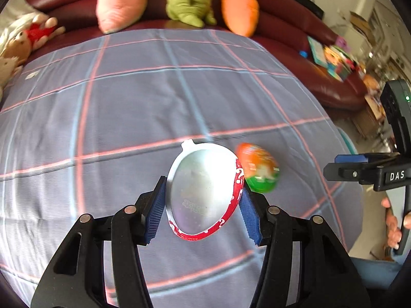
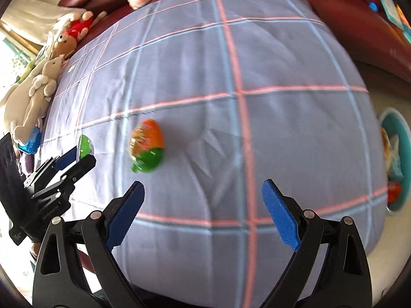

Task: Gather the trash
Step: 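Grasp the white-red egg lid with the left tool while the right grasps the orange toy egg, then carry the egg lid and toy egg over the teal bucket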

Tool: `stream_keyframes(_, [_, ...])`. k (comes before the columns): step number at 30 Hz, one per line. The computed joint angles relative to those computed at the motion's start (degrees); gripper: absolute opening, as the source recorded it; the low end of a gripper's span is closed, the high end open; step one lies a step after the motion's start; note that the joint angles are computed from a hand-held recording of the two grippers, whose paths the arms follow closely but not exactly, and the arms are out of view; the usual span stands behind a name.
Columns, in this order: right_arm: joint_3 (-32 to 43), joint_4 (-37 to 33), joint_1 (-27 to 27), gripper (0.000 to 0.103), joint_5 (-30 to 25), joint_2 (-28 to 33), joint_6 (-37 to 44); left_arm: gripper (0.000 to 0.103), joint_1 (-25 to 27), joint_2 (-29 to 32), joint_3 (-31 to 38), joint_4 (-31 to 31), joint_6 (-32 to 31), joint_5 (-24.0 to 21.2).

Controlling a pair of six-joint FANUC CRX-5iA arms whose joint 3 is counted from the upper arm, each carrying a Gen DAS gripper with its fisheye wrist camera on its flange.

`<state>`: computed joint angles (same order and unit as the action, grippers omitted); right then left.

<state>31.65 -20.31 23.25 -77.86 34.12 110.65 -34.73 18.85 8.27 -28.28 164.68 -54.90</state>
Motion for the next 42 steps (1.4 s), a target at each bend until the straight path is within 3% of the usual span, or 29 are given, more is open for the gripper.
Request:
stream_keyframes(5, [-0.81, 0.76, 3.94, 0.088, 2.04, -0.07, 0.72, 0.055, 1.63, -2.89, -4.62, 0.48, 1.36, 1.90])
stream_keyframes(10, [-2.25, 3.14, 7.41, 0.075, 4.37, -0.03, 1.60, 0.055, 2.47, -4.95, -7.25, 0.13, 2.44, 3.11])
stream_keyframes(12, [-2.28, 3.86, 8.22, 0.065, 4.67, 0.47, 1.45, 0.055, 2.74, -5.67, -8.05, -0.07, 2.83, 3.50])
stream_keyframes(16, [-2.65, 5.02, 9.32, 0.062, 5.62, 1.19, 1.08, 0.055, 3.14, -5.99, -8.61, -0.17, 3.52, 4.00])
stream_keyframes(19, [-3.12, 6.13, 10.25, 0.053, 6.33, 1.65, 1.39, 0.055, 3.40, -6.16, -9.20, 0.30, 3.82, 4.33])
stream_keyframes(21, [-5.84, 7.74, 11.06, 0.047, 9.79, 0.33, 2.62, 0.055, 3.73, -6.08, -9.44, 0.84, 3.69, 4.65])
stream_keyframes(26, [-5.93, 5.41, 9.44, 0.046, 9.67, -0.59, 3.06, 0.055, 3.91, -4.86, -8.31, 2.08, 2.19, 5.44])
stream_keyframes(42, [-3.85, -0.25, 0.38, 0.046, 8.22, -2.45, 3.95, 0.055, 1.75, 4.78, 5.34, 4.63, -6.65, 2.67])
